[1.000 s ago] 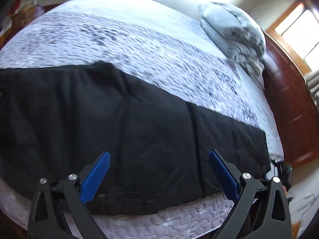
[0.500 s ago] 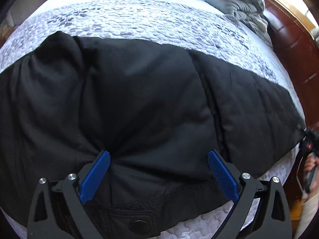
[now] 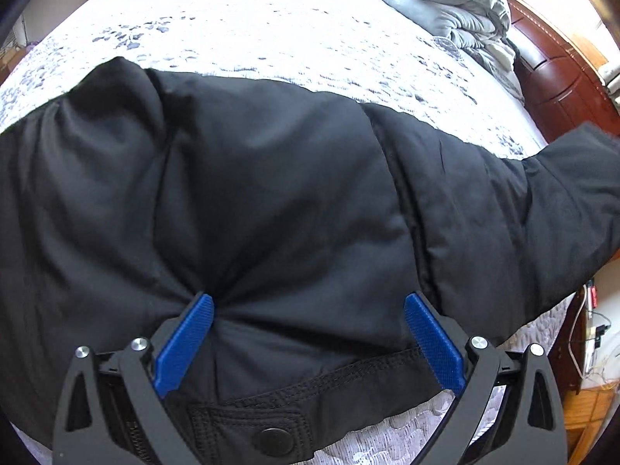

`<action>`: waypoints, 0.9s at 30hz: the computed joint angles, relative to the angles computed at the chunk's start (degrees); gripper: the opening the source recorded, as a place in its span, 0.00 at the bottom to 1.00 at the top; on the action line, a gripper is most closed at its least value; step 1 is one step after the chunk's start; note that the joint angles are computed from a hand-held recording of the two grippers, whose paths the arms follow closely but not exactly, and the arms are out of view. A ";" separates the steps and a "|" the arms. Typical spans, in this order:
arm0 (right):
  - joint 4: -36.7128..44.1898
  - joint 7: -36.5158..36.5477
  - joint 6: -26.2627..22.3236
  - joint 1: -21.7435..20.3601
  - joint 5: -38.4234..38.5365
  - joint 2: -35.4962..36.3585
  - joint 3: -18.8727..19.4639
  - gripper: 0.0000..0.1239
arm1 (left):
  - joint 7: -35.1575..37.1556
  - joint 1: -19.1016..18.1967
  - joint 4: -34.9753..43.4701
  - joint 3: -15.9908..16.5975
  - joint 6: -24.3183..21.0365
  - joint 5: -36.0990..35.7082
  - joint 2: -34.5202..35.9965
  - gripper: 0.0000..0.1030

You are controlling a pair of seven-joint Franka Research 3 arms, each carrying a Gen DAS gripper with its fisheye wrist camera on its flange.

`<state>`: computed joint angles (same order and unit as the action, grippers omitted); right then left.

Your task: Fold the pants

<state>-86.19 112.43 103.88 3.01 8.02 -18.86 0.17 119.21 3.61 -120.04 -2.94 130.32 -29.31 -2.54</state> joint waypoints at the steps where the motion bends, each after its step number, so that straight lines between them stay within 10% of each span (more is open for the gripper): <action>1: 2.84 -2.42 -1.14 1.07 -0.71 2.16 1.00 0.14 | 0.49 0.16 0.09 0.21 -0.36 -0.54 0.05 0.96; 27: 7.66 -14.80 -9.41 16.60 4.01 13.65 7.35 0.13 | 4.20 8.55 2.65 4.80 -11.21 -12.80 -0.05 0.95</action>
<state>-78.53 97.63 94.47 19.60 12.03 -5.21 7.52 123.41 12.15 -117.39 1.86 119.11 -42.11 -2.59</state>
